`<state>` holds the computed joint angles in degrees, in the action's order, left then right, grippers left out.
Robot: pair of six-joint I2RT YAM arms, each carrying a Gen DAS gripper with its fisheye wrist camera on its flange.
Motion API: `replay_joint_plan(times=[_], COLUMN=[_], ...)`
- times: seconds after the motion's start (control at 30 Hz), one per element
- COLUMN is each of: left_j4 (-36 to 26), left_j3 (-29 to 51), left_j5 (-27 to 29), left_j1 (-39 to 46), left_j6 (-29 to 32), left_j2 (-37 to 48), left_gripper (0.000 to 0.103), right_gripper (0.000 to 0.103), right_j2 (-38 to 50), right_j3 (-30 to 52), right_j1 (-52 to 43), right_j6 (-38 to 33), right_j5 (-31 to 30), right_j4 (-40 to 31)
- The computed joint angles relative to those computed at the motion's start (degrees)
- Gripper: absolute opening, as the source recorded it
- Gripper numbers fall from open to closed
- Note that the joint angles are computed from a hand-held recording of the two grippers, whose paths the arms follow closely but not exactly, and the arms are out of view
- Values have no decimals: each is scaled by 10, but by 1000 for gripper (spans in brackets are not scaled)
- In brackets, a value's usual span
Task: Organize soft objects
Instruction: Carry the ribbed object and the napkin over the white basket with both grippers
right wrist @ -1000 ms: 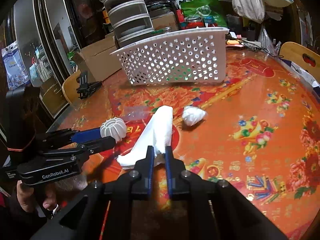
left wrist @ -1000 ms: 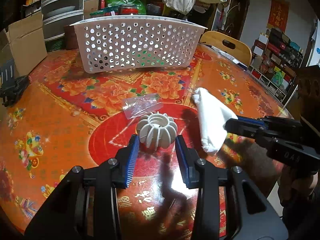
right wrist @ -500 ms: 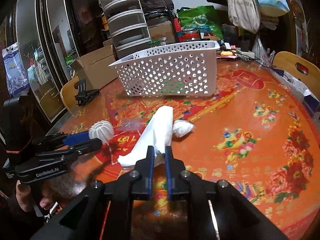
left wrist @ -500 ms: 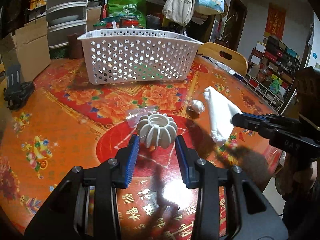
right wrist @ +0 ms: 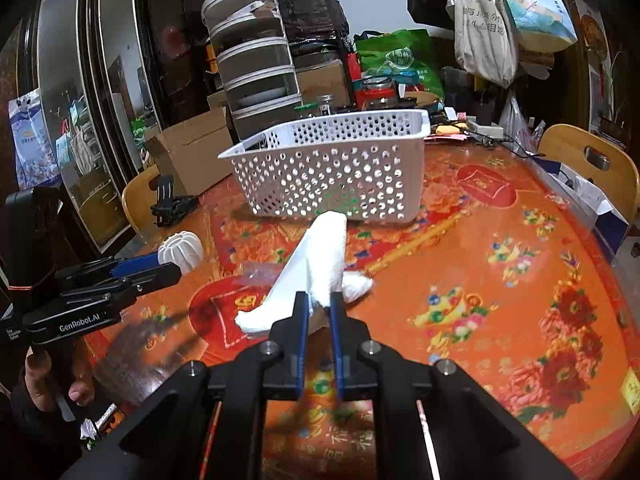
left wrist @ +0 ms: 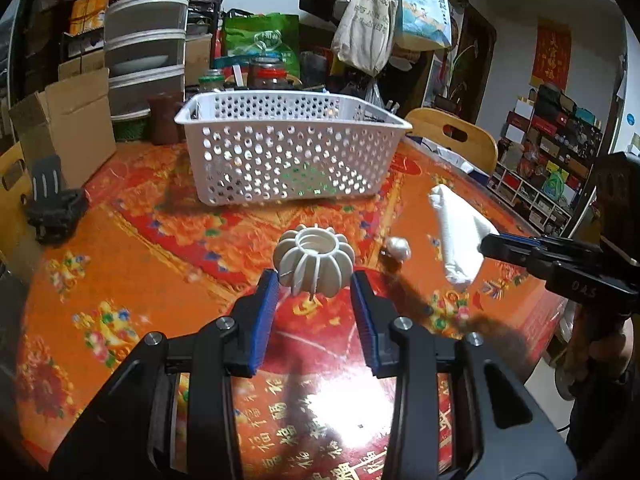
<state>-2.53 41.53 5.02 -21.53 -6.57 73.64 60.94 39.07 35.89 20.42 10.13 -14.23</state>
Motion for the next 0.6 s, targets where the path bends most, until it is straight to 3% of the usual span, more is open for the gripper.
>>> replay_joint_plan(times=[0.17,0.6], left_j4=[-18,-75], left_j3=[29,160], left_j5=[5,23], left_j1=[11,30], left_j6=[5,21], left_j2=[6,71], left_gripper=[35,35], right_gripper=[9,9], right_j2=[12,58], right_j3=[22,117], right_j1=[-31,-51], right_j6=[-11,-55], right_j5=[-28,-24], right_j4=[-10,-42])
